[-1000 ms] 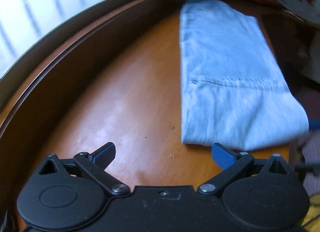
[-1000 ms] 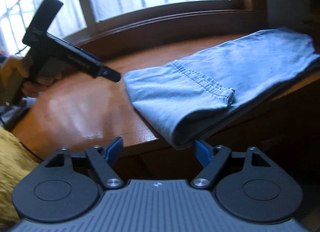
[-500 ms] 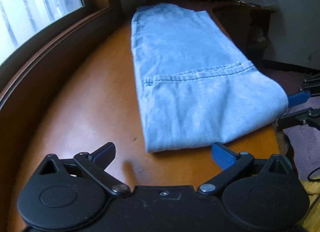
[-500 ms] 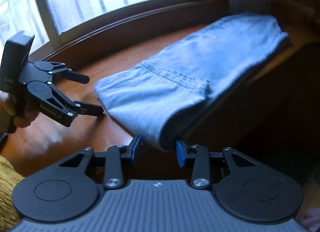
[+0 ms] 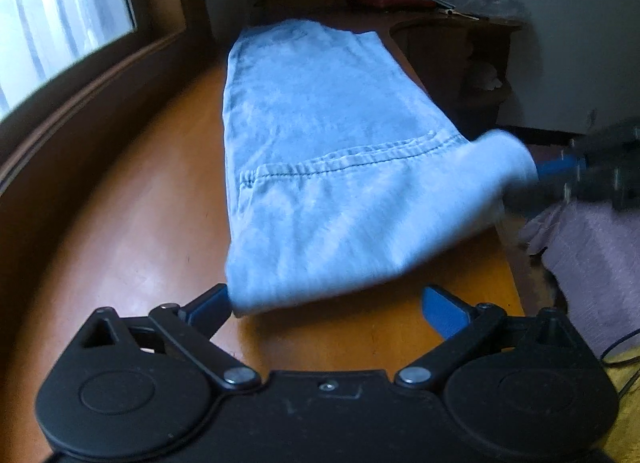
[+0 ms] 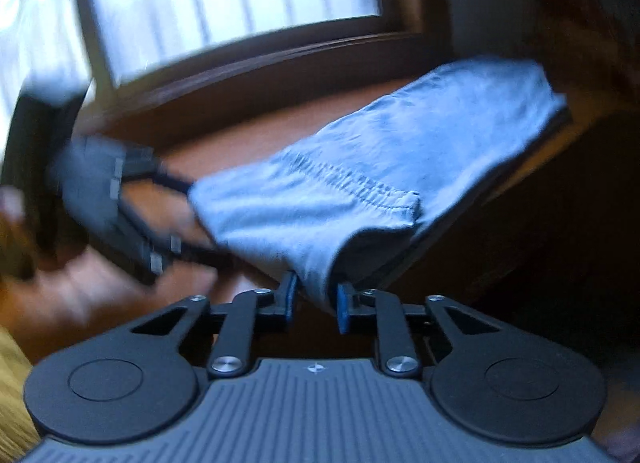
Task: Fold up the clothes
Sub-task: 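Grasp the jeans leg hem with the right gripper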
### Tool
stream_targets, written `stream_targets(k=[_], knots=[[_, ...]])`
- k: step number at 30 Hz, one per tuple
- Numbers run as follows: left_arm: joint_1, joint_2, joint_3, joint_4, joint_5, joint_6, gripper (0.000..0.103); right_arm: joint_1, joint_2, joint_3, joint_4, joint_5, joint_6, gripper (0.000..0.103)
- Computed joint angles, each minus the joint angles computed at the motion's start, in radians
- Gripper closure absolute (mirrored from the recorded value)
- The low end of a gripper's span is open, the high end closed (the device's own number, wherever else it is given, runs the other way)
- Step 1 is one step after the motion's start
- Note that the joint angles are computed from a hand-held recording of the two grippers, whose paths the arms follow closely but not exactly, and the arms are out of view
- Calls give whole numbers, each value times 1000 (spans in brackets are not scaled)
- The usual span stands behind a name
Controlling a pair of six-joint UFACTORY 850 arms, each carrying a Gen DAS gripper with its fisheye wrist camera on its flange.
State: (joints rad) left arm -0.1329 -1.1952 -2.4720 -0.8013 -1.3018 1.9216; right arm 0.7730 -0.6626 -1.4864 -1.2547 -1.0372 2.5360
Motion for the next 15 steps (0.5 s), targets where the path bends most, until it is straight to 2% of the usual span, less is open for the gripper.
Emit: stream_targets(k=[3,5,6,8,10,12,14,15], knots=[[-8,84,160,-63,97,79,3,2,44,67,-95,-8,176,84],[-17,108,207,-94,141,86,9,0,54,77,-109,-6,171,84],[-23,114,218,-102,158,79,11,-1,56,76,-107,0,149,80],[-28,120,223,-104,165,61,11,-2,62,72,-77,24,76,70],[-32,125,226,-105,172,43,11,8,47,35,2,-2,-91,33],[-33,130,229,-116,175,41,11,19,14,-15,64,-62,-281,22],[-34,127,219,-122,172,29,11,24,-22,-58,98,-116,-449,21],[-35,123,211,-121,169,19,11,19,-30,-65,102,-112,-498,21]])
